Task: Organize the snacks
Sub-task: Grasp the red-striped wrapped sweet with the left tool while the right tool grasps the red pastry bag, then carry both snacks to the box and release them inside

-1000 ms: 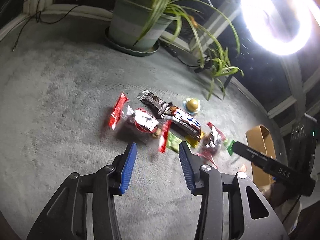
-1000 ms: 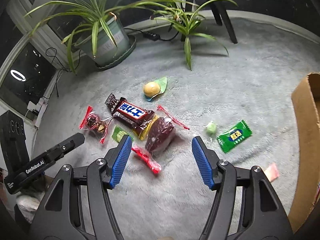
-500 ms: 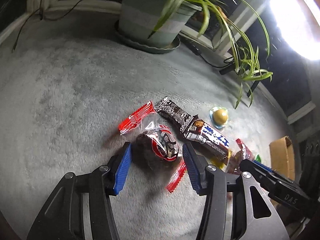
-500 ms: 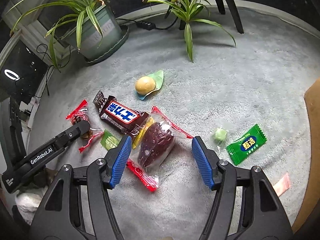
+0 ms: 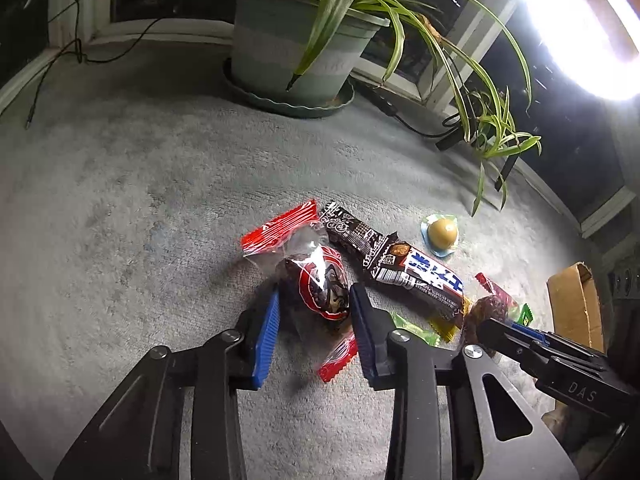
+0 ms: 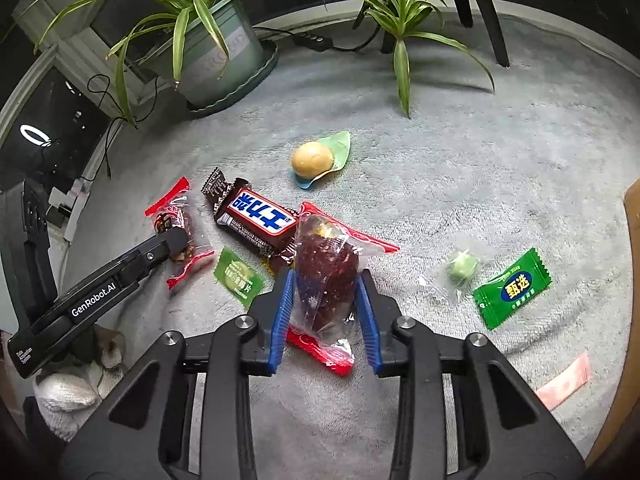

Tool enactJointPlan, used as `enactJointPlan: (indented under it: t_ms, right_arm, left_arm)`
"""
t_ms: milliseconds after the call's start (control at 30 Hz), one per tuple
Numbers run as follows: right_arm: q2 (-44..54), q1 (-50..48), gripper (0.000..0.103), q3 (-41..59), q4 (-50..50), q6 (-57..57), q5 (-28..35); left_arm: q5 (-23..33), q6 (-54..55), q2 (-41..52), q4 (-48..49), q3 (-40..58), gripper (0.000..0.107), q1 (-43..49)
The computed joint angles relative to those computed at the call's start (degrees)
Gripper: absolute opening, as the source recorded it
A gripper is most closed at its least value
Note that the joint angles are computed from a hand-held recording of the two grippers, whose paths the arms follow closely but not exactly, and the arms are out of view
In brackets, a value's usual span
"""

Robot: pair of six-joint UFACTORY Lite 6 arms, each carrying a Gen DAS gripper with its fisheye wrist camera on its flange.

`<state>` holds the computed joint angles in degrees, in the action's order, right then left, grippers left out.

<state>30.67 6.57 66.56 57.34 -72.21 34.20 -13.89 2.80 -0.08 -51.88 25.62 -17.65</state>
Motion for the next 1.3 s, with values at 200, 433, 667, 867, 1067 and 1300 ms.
enactJointPlan:
  t_ms: [200,433,667,867,1067,1300]
  right_arm:
    - [-2.6,-1.8,0.031,-2.2,1.6,-2.4,1.4]
    - [-7.9,-6.6,0.03,-5.6,2.1,-5.2,5.7]
    - [-14.9,-15.0,0.03,-8.2,0.3,-7.5,12.2]
    - [-17.8,-26.2,0.03,-5.6,-2.3,-9.0,19.8]
    - [-15.5,-37.6,0.03,2.0,-5.1,-10.2,26.3]
    - [-7.0,-48.5,0.03,15.9,-8.0,-10.3,31.2]
  left_arm:
    - [-0.8,2.2,-3.8,-3.6,-2.9,0.032,-1.0]
    - [-1.4,16.0,-12.0,-19.3,-6.2,0.032,-4.8]
    - [-5.8,36.3,-20.1,-43.1,-5.4,0.032,-14.4]
    - [-10.7,38.9,-18.5,-48.0,0.7,0.032,-23.7]
    - [-12.7,34.8,-10.1,-45.1,10.1,0.032,-30.5]
    - [-12.6,32.5,3.3,-41.8,24.5,0.032,-35.0]
